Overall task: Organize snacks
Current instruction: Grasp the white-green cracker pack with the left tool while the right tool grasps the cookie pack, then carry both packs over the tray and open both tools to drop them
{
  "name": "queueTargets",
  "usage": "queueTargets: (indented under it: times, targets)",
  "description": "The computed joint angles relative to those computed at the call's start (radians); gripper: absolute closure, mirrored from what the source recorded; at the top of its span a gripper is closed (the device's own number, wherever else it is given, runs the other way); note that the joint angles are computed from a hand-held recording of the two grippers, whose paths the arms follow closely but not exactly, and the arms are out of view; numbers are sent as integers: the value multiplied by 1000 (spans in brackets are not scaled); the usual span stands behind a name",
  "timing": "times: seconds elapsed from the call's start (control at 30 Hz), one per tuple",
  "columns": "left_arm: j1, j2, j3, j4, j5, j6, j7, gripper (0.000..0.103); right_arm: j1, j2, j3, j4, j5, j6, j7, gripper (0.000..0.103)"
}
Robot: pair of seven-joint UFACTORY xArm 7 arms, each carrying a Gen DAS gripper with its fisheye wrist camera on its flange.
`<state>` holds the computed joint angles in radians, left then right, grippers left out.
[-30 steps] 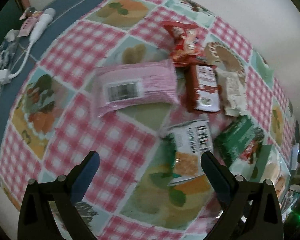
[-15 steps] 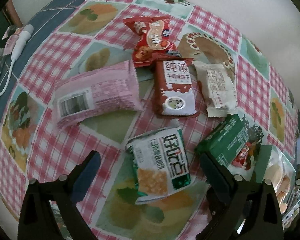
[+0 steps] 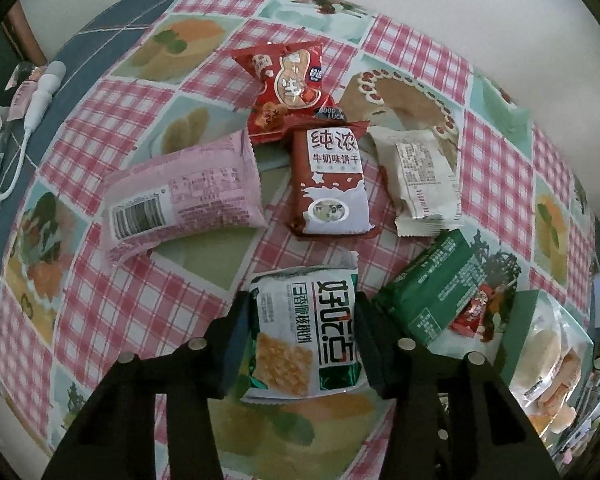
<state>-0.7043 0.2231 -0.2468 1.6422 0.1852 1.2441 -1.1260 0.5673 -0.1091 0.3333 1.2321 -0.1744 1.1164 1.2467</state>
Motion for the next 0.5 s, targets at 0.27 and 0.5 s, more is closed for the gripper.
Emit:
queueTargets:
  times: [0.27, 0.5]
  targets:
    - [-25, -48, -14, 6, 43, 33, -37, 52, 0, -86, 20, -18, 5, 33, 26, 53]
    - [-27, -126, -40, -8, 88, 70, -64, 52, -26, -199, 53, -20, 5, 99, 48, 53]
